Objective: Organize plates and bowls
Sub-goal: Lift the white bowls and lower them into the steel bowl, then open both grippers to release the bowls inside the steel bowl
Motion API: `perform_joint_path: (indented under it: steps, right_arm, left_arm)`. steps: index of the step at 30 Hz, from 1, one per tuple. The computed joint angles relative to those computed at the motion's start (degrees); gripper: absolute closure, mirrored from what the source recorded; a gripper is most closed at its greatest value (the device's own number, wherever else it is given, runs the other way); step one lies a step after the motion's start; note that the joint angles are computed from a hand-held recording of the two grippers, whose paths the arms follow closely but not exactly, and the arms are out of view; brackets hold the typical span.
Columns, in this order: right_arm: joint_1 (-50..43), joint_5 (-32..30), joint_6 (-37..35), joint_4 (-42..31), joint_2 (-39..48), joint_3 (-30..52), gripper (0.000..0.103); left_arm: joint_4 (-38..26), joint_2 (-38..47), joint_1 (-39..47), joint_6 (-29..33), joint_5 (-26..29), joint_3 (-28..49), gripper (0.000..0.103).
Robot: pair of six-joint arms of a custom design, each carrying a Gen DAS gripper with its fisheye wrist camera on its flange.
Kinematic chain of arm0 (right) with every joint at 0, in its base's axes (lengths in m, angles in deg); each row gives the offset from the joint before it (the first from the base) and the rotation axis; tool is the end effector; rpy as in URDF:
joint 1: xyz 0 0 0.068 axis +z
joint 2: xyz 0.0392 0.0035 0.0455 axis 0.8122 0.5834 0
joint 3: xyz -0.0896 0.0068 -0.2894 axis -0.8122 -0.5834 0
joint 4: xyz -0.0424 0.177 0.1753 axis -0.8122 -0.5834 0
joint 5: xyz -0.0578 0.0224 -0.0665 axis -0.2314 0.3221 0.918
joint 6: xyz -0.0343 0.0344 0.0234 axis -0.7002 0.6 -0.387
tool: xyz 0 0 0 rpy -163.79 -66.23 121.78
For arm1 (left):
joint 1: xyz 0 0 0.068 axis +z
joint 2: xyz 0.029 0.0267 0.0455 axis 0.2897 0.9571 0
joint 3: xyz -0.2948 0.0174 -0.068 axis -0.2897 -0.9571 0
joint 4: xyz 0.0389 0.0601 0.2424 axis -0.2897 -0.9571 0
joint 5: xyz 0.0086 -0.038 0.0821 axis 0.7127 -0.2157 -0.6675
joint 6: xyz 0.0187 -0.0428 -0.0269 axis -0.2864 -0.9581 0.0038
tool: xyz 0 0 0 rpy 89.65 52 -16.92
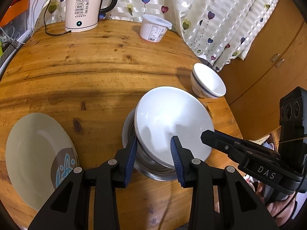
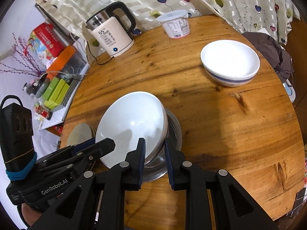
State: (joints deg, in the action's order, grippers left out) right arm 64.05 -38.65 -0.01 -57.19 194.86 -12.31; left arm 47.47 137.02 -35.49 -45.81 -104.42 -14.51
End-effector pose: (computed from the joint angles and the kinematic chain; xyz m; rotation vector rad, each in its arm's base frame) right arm 0.2648 0.0613 0.0528 -0.3404 2.5895 0.6662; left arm 0.2166 -0.2656 0.0467 -0.1814 2.5518 -0.4413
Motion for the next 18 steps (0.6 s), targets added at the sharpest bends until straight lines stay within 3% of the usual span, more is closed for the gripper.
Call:
perform_joint_path:
  steps: [18]
  right_arm:
    - [-0.3, -0.2, -1.7, 0.7, 3.3, 0.2, 0.083]
  left_arm:
    - [0.2, 3.0, -1.7, -1.2, -1.0, 0.7, 0.066]
